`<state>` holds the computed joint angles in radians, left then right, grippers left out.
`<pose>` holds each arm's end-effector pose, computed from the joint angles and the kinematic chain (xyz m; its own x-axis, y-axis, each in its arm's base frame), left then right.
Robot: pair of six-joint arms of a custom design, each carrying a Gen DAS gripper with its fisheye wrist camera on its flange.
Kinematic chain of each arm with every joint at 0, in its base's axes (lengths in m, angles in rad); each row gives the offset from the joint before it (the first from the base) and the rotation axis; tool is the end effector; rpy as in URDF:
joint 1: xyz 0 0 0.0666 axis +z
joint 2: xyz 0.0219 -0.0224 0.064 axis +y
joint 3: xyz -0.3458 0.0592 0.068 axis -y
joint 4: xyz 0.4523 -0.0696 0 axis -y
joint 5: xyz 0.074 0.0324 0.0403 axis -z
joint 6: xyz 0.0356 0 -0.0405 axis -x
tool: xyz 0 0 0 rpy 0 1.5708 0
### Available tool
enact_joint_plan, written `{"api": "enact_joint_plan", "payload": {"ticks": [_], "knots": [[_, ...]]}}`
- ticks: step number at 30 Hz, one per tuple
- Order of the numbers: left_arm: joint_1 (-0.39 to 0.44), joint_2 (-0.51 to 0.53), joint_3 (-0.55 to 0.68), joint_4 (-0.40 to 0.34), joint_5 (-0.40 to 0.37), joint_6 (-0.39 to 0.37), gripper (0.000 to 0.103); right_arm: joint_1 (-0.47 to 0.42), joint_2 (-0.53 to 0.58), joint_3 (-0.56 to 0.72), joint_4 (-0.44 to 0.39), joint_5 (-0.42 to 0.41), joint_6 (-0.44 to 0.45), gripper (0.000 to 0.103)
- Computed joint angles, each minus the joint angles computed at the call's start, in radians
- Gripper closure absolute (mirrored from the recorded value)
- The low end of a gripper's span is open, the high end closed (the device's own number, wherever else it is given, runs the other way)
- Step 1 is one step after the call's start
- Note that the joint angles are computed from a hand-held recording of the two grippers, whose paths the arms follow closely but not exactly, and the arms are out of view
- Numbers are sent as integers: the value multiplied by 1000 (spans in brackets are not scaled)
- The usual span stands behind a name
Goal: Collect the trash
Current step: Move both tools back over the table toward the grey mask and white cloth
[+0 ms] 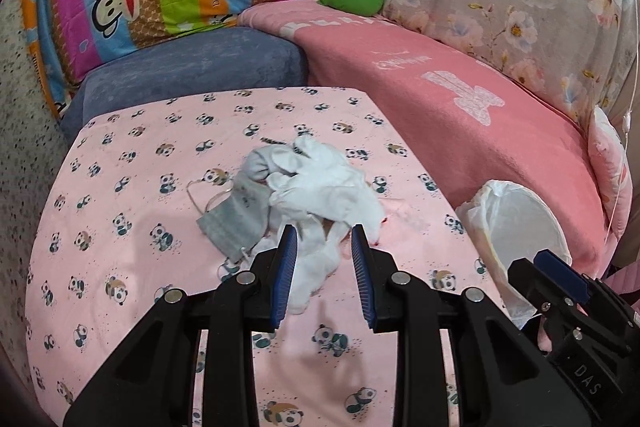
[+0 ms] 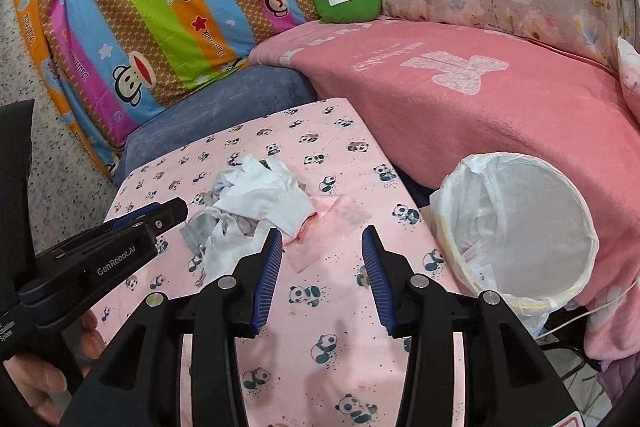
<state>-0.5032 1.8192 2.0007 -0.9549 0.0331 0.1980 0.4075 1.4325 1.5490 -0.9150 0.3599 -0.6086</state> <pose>0.6089 -0.3370 0.4540 -0.6989 0.1603 -0.6970 0.3725 0.9135 -0.1634 0.5244 0.2123 0.4580 -0.6226 0.3140 -0.7167 0.2568 0.9472 0.1920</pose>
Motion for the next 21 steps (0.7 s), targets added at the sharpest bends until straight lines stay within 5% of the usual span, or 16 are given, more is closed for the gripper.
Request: {"api": "enact_joint_plan", "payload": {"ticks": [4,21], "knots": [[33,-21,-53,1,-12,24,67,12,34,19,-5,-13,-2,58],[113,-15,-108,-28,-13,72,60,39,240,166,0,-159,32,55]]}}
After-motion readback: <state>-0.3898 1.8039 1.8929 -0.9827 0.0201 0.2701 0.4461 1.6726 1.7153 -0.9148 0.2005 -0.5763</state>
